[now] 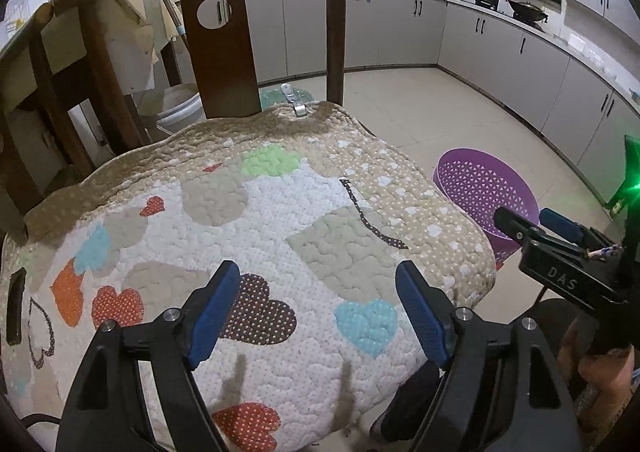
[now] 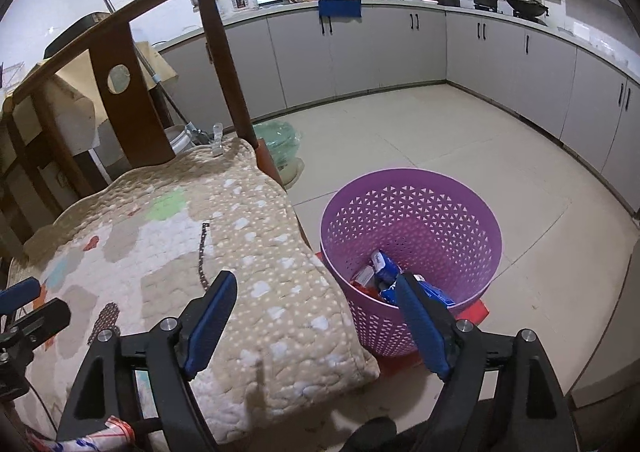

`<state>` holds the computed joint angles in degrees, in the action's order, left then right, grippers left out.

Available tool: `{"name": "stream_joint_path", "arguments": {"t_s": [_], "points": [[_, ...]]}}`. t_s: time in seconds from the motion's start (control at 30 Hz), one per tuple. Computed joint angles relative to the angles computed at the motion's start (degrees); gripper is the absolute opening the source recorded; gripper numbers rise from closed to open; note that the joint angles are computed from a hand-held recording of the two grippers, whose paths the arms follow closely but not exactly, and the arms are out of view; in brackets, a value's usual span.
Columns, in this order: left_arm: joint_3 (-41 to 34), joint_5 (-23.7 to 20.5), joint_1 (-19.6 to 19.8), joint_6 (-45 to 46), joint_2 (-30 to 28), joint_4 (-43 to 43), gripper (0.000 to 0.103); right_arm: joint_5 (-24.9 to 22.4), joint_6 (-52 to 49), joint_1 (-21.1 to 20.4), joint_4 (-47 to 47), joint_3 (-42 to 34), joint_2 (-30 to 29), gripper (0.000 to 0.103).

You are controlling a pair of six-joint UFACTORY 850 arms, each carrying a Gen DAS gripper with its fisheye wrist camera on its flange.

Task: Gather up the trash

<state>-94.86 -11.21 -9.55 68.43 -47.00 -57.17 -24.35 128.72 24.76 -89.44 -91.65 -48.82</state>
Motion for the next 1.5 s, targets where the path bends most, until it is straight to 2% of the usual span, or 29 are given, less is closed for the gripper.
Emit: {"name": "stream_joint_path", "arguments": {"t_s": [0.2, 0.67, 0.97, 1.5], "points": [[1.84, 0.06, 0.33, 4.05, 1.4, -4.81, 0.08, 0.08, -0.38, 0.75, 1.38, 1.35, 1.38, 0.086], [1.35, -1.36, 0.15, -7.37, 1.05, 7.25, 0.08, -3.13, -4.7, 3.03, 3.03, 0.36, 1.67, 0.088], [0.84, -1.76, -0.27, -13.42, 0.52, 13.8, 0.08, -2.87, -3.71, 2.57, 3.76, 1.4, 1.97, 0.088], [0.34, -3.07, -0.66, -16.98, -0.03, 18.14, 0.08, -3.31, -2.69, 2.01, 5.74, 3.61, 2.78, 0.088]]}}
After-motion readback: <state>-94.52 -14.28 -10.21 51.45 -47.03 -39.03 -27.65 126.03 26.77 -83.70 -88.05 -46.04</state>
